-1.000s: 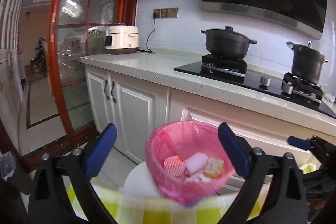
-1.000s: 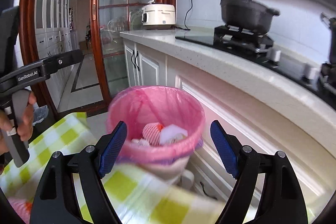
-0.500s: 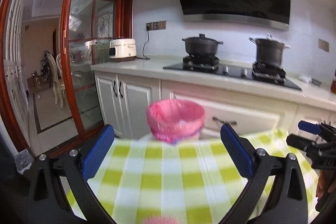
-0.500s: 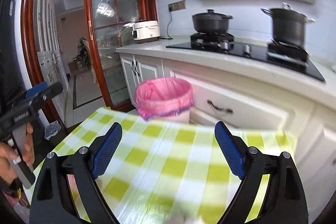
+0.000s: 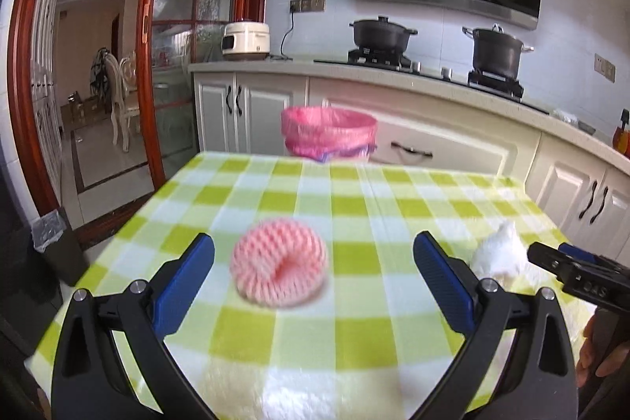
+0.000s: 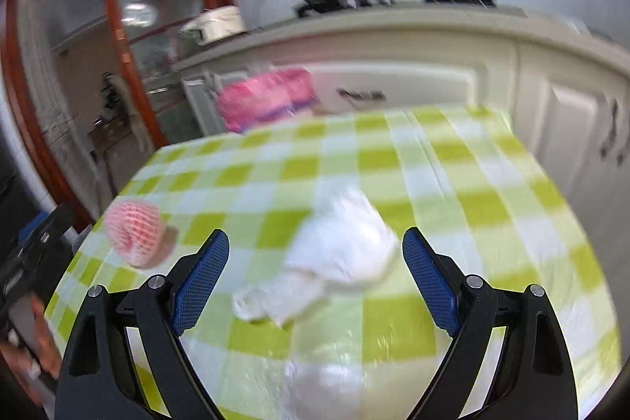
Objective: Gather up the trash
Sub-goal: 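Move both tools back over the table toward the fruit net and plastic bag, then grasp the white plastic bag with the right tool while the left tool grasps the pink fruit net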
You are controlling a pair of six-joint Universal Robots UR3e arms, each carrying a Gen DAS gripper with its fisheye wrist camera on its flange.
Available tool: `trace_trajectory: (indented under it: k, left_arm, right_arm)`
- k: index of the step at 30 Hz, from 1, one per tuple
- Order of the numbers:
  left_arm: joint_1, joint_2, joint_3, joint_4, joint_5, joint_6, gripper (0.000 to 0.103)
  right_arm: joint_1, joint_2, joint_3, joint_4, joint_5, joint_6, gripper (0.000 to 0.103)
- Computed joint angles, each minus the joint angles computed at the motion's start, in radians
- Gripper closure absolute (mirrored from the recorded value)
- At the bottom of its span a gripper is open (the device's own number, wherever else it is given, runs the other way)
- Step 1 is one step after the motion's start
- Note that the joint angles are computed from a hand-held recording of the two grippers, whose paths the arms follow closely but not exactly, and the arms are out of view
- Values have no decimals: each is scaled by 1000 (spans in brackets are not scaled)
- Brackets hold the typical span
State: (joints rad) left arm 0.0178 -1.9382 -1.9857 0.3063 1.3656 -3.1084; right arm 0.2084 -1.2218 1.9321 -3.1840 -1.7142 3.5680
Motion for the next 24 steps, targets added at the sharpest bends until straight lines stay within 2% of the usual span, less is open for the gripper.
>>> trace_trajectory:
  k: [5,10,14,24]
  left_arm:
    - [-10,-23,-45,54,18,4,5]
    - [-3,-57,13,24,28,-21,5]
    - [22,-71,30,9,7,-33,5]
    - [72,-88,30,-5,-36,-30,5]
  right_arm:
    - [0,41,6,14,-16,77,19]
    - [23,87,-64,60,-40,91,19]
    - [28,133,-143,121,-56,112,19]
    - [-8,220,-293,241,-48,248,19]
